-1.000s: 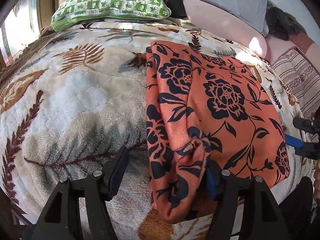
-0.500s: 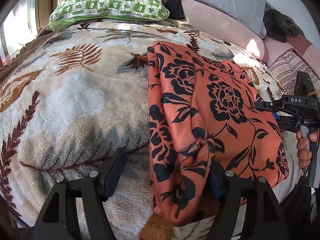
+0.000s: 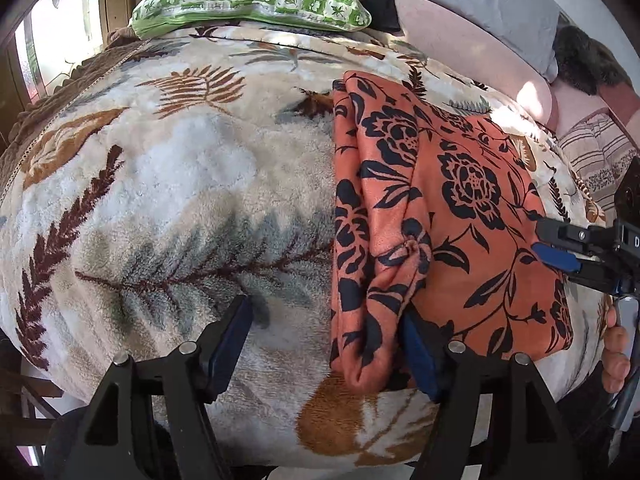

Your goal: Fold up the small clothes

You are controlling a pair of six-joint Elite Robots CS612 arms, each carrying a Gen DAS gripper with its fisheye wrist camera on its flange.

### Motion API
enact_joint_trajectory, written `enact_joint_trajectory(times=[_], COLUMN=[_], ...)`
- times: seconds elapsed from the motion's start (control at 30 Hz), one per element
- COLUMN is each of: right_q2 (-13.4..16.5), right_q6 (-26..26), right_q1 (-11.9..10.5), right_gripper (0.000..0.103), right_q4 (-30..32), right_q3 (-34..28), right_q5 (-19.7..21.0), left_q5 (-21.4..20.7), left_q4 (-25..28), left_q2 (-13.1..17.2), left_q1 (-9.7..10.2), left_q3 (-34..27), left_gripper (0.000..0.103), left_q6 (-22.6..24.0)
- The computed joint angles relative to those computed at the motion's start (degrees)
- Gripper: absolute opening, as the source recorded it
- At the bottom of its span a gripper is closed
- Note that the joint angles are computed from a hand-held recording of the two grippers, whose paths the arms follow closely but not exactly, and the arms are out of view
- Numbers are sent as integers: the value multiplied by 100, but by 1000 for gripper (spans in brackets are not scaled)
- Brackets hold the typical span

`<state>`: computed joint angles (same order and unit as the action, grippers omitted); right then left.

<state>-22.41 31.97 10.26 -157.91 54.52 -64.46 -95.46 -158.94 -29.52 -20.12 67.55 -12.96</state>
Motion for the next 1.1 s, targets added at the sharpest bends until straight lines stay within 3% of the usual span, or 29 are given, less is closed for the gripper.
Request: enact_joint_trajectory(times=[0.07, 0.17, 0.23, 0.33, 0.43, 0.47, 0.57, 0.63, 0.77, 0.93, 1.1], right_q2=[-61, -96, -75, -54, -47, -53, -87, -88, -95, -122, -120], right_q6=[138, 12, 104, 223, 159, 115, -4, -124, -320, -148, -291], right_q1=[-12, -28, -58, -68, -75, -77, -67, -47, -6, -20, 11], right_gripper=[69, 69, 69, 70, 70, 69, 69, 69, 70, 69, 69], right_q4=[-367, -284, -386, -495, -557, -569, -530, -356, -157, -170, 224], right_q3=[160, 196, 223, 216, 227, 242, 283, 228, 168, 194, 46], right_q5=[14, 61, 168, 239, 286, 294, 237, 166, 3, 21, -112], left_q5=[-228, -437, -585, -858, -1188, -1117, -1282, -1229, -715, -596, -546], left_q4=[-257, -748, -801, -340, 501, 728, 1449, 1251, 1071, 900, 768], left_q2=[-75, -132, -64, 262, 744, 871, 1225, 1185, 1030, 975, 952], left_q1=[37, 63, 77, 112, 155, 140, 145, 137, 18, 4, -4], left_q3=[121, 174, -54, -797, -1752, -1979, -2509, -2390, -2148, -2033, -1967], left_gripper=[73, 73, 73, 73, 72, 72, 61, 58, 52, 52, 52], left_q6=[-66, -147, -180, -222, -361, -333, -257, -180, 153, 218, 335])
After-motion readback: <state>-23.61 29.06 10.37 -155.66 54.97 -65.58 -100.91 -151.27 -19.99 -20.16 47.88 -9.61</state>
